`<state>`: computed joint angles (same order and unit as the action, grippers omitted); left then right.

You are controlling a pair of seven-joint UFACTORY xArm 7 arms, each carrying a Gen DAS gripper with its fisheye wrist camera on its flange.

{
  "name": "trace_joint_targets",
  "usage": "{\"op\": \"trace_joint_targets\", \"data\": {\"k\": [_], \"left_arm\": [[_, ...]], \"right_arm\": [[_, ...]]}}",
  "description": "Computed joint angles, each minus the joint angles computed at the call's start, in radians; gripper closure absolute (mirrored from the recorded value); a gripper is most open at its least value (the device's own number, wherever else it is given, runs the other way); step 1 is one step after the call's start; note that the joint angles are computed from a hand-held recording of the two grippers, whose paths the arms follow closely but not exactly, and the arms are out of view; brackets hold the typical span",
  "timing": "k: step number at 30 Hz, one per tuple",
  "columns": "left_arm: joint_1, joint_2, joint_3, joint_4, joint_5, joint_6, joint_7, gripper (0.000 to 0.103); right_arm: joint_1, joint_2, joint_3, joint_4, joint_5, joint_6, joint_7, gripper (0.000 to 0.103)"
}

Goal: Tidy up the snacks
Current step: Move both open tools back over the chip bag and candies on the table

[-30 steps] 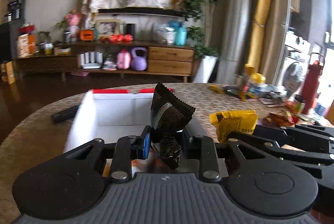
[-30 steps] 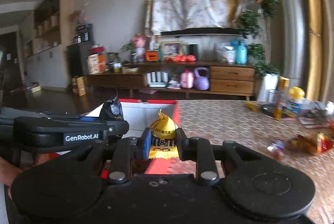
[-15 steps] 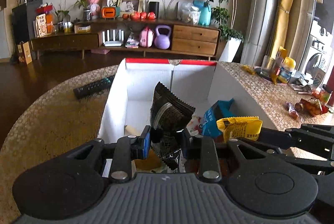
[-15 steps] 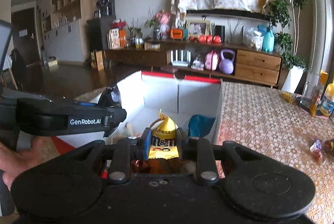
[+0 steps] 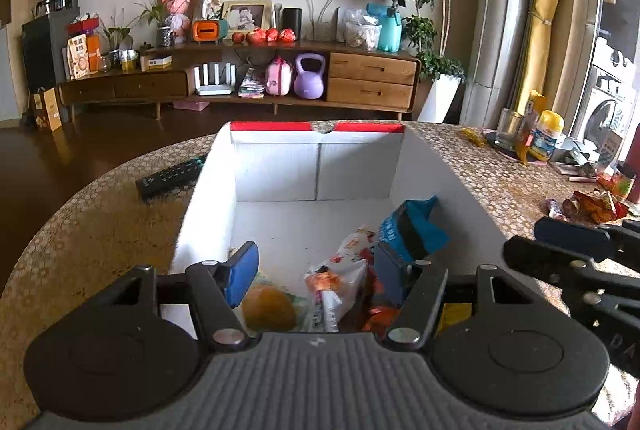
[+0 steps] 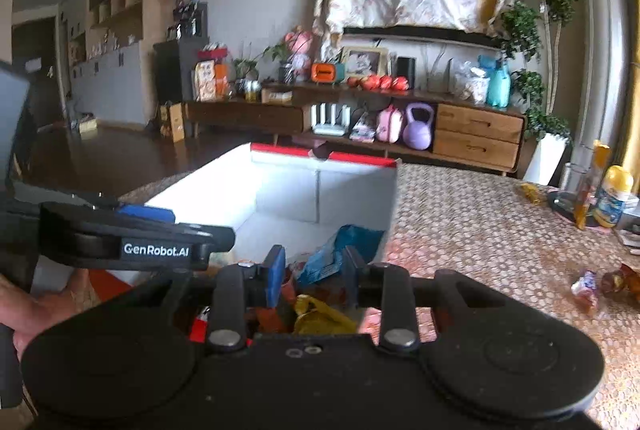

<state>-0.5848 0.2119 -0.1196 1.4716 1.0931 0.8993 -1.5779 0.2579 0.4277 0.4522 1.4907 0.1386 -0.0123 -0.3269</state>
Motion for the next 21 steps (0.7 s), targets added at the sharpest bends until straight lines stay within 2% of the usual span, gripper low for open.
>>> {"op": "trace_joint_targets", "data": {"k": [3,6,8,11,12,14,16,17,19,20,21], "left_arm": [[-0.013,0.02,-0.001,0.032,0.015,0.002,-0.001,0.039],[-0.031,0.046,0.003,0.073,0.031,-0.013,0.003,0.032],[-0.047,0.068,0.009,0.105,0.049,-0.025,0.007,0.032],[-0.072,0.117,0.021,0.171,0.041,-0.039,0.046,0.032],[-0.082,0.132,0.027,0.192,0.038,-0.043,0.058,0.032],[-0.099,0.162,0.041,0.23,0.025,-0.055,0.08,0.032],[-0.115,0.191,0.055,0.273,0.006,-0.068,0.105,0.031],[-0.125,0.209,0.063,0.298,-0.002,-0.072,0.117,0.028],[-0.148,0.238,0.082,0.337,-0.01,-0.081,0.131,0.025],[-0.157,0.258,0.089,0.365,-0.019,-0.087,0.145,0.025],[-0.164,0.277,0.097,0.392,-0.032,-0.092,0.16,0.025]], "right_arm": [[-0.016,-0.024,-0.006,-0.035,0.006,-0.04,0.017,0.071],[-0.03,-0.048,-0.025,-0.072,-0.001,-0.071,0.053,0.07],[0.003,-0.056,-0.09,-0.086,-0.016,-0.095,0.098,0.07],[0.081,-0.084,-0.243,-0.127,-0.011,-0.132,0.196,0.07],[0.082,-0.084,-0.246,-0.127,-0.023,-0.132,0.208,0.07],[0.126,-0.092,-0.325,-0.144,-0.027,-0.145,0.253,0.07],[0.145,-0.097,-0.373,-0.16,-0.035,-0.158,0.289,0.069],[0.18,-0.1,-0.436,-0.175,-0.03,-0.168,0.31,0.069],[0.2,-0.101,-0.47,-0.182,-0.046,-0.175,0.337,0.068],[0.233,-0.098,-0.525,-0.192,-0.016,-0.184,0.334,0.068],[0.243,-0.098,-0.538,-0.192,-0.028,-0.184,0.349,0.067]]}}
